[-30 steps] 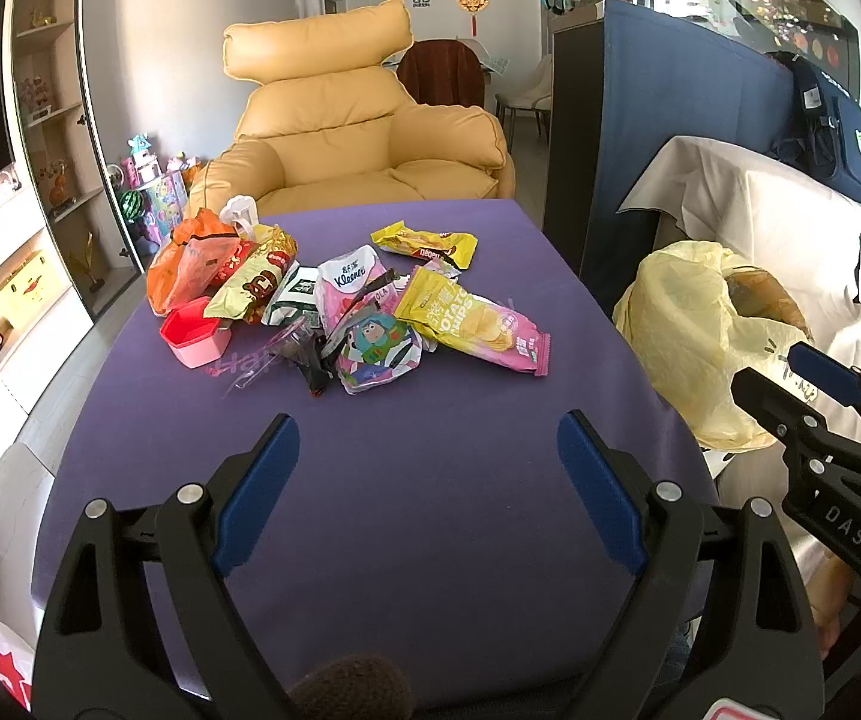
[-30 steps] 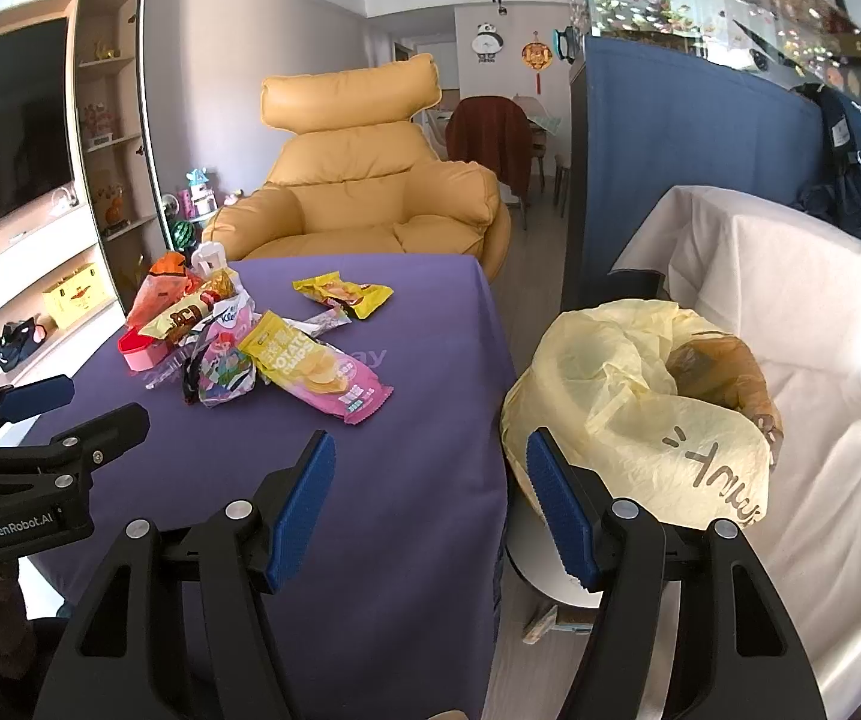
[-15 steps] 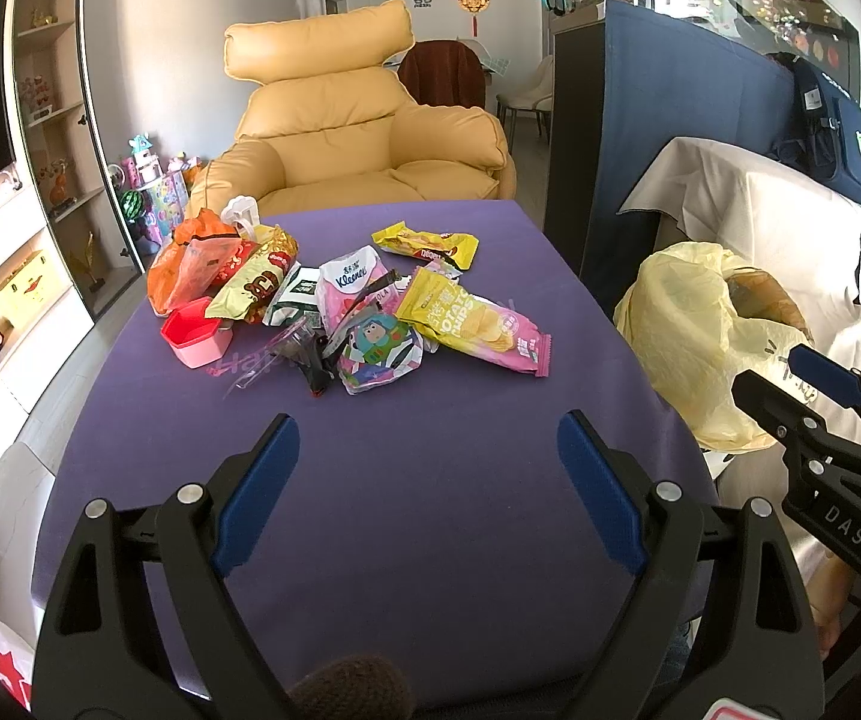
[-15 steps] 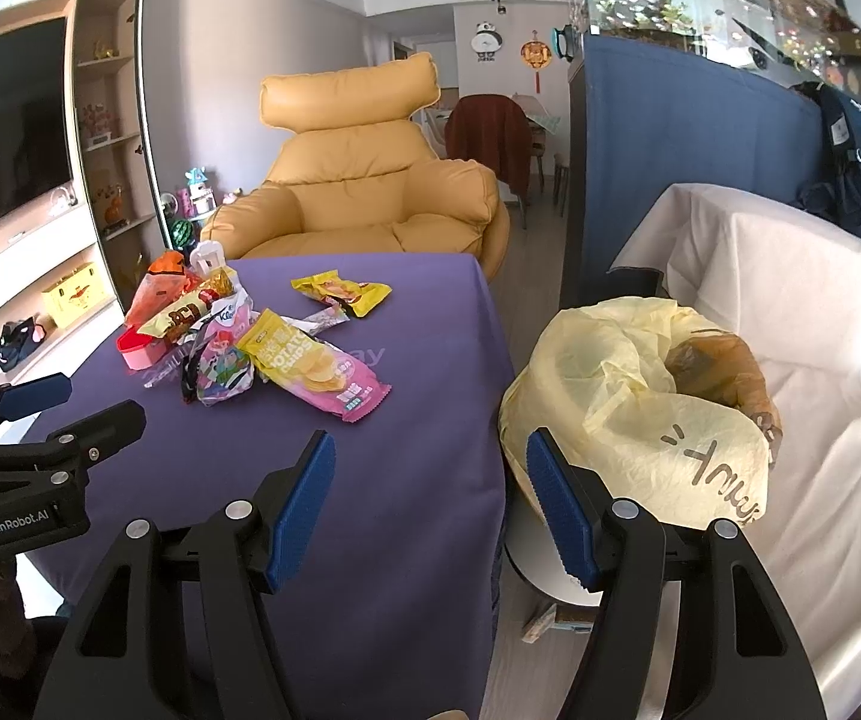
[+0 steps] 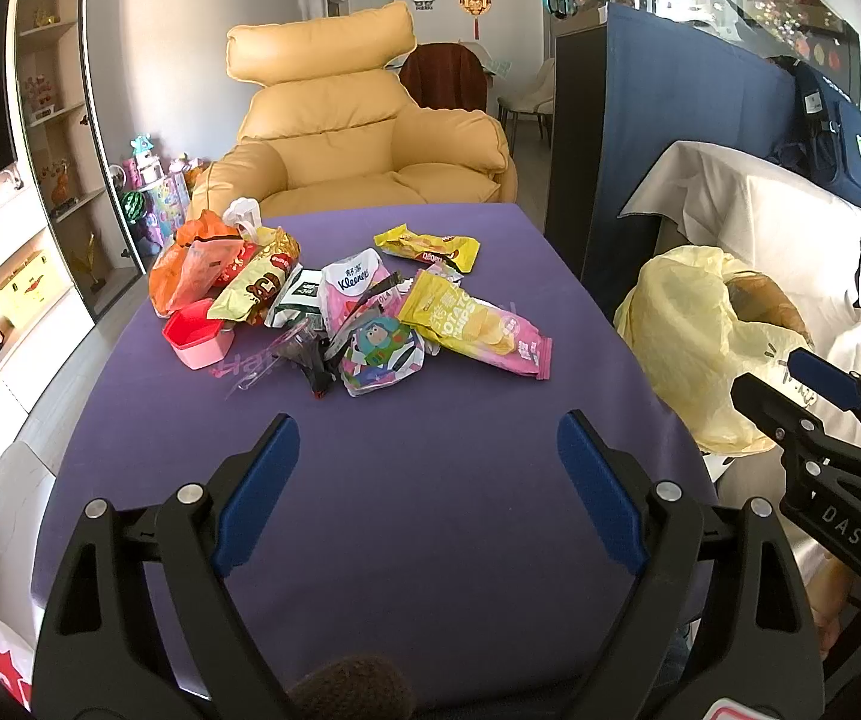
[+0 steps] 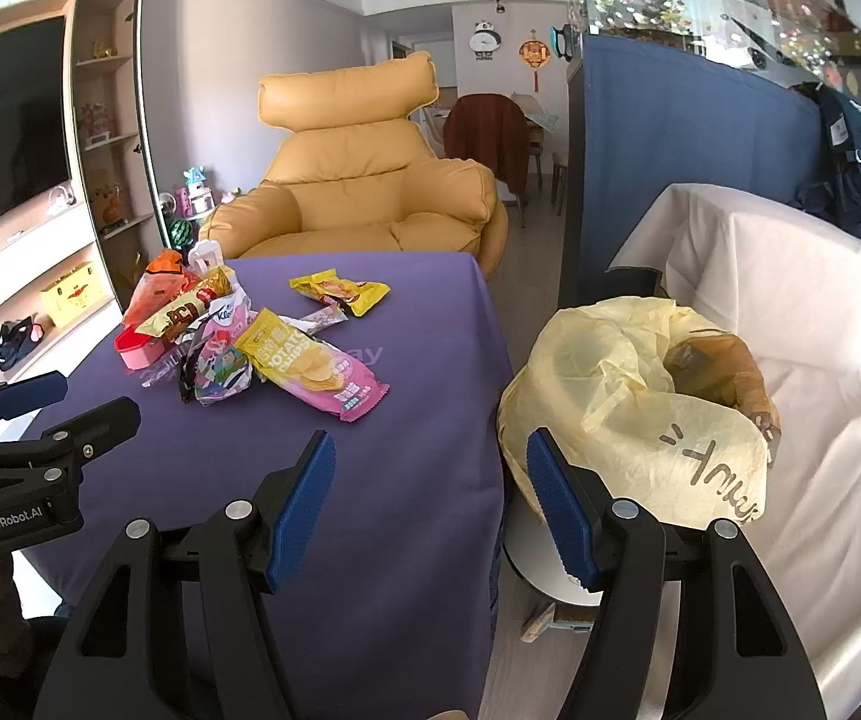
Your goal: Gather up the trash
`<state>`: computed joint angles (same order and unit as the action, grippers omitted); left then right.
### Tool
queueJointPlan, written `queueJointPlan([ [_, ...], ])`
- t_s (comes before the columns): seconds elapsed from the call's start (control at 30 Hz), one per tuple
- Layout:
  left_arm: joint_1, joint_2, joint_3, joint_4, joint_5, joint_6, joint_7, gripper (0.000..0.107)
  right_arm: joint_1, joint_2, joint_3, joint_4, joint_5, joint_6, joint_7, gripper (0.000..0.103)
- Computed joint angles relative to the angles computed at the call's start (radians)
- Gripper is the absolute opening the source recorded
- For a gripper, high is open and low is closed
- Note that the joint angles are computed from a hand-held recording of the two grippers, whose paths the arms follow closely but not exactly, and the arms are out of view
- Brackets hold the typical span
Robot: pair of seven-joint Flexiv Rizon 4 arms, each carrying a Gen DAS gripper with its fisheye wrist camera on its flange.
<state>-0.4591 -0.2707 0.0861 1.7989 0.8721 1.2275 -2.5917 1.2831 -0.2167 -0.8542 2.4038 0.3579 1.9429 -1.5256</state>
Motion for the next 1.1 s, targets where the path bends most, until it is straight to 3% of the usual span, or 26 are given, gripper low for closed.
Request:
queueJointPlan([
  [0.5, 0.012, 0.002, 0.001, -0.005, -0.010, 0.007, -0.001, 0.084, -0.038, -0.026, 0.044, -0.019, 0.006, 0.006, -0.001, 0.063],
  [0.67, 0.055, -0.021, 0.005, -0.011, -0.081, 0.035, 0.042, 0.084, -0.143, -0.076, 0.141, -0.074, -0.015, -0.007, 0.004, 0.063],
  [0.97, 0.083, -0.090, 0.075, -0.039, -0.150, 0.070, 0.095, 0.084, -0.384, -0.177, 0.356, -0.220, -0.146, -0.063, 0.038, 0.063],
  [1.1, 0.167, -0.147, 0.052, -0.028, -0.247, 0.196, 0.216, 0.084, -0.479, -0.225, 0.444, -0.288, -0.240, -0.101, 0.065, 0.063],
])
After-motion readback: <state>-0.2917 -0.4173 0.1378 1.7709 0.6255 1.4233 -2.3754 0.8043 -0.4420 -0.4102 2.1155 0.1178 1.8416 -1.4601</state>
